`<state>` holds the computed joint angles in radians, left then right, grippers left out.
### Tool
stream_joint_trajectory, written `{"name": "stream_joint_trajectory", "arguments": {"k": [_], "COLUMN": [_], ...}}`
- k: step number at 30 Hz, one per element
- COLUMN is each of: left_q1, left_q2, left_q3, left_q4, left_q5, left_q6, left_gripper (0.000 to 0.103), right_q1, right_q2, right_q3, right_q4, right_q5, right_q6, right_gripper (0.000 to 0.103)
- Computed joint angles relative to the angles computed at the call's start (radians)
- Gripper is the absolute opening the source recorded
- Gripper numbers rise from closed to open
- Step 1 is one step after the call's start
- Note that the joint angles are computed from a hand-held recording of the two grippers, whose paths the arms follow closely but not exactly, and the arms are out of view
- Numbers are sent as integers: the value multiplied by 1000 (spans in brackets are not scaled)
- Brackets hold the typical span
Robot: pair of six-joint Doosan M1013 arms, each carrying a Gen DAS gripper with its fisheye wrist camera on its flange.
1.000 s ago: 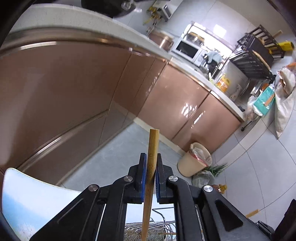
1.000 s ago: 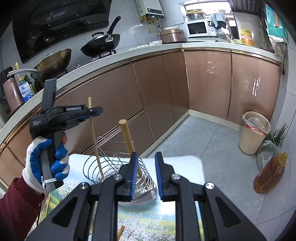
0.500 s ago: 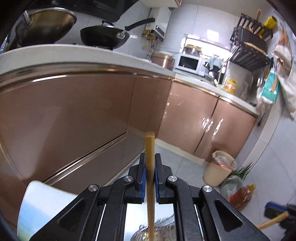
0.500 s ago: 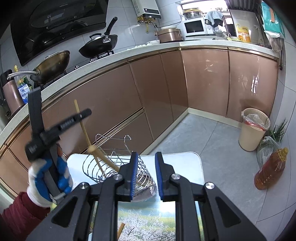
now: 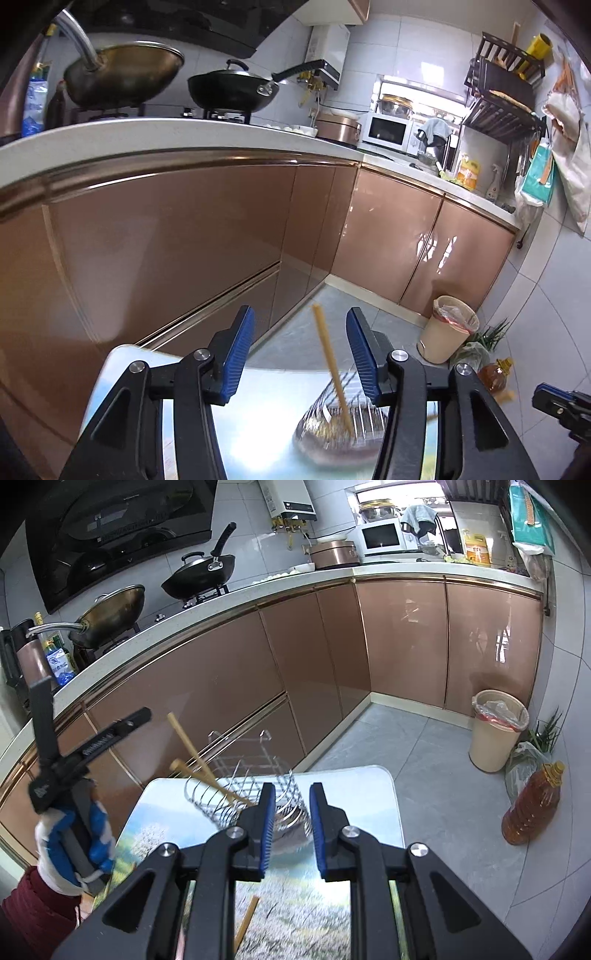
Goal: Organize utensils
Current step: 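Lower the left tool's chopstick into the holder and open the left tool, then move both tools back over the remaining chopsticks on the table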
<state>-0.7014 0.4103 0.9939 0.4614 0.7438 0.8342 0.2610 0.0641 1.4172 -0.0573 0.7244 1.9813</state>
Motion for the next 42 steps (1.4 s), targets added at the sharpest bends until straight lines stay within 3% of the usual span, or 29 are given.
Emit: {"name": "stream_joint_trajectory", "arguments": {"k": [8, 15, 21, 28, 34, 42], "left_q1": [19, 29, 40, 51, 73, 111], "left_q2": [-125, -258, -306, -294, -220, -77], "left_q3": [97, 246, 312, 346, 321, 207], "left_q4": [-104, -108, -173, -262, -334, -393], "left_q5": [161, 234, 287, 331, 397, 509], "left_q6": [69, 51, 111, 202, 269, 316], "left_gripper": [52, 52, 52, 52, 52, 52], "right_q1": [53, 107, 151, 165, 148, 125], "right_q2": [-67, -120, -132, -96, -21, 91], "right_q3": [43, 81, 88, 86, 68, 34], "right_q4": [-15, -49, -63, -23, 52, 128], "right_q5": [44, 66, 109, 185, 251, 315], "right_q6": [9, 54, 77, 53, -1, -65], "right_gripper": [18, 18, 18, 18, 18, 18]}}
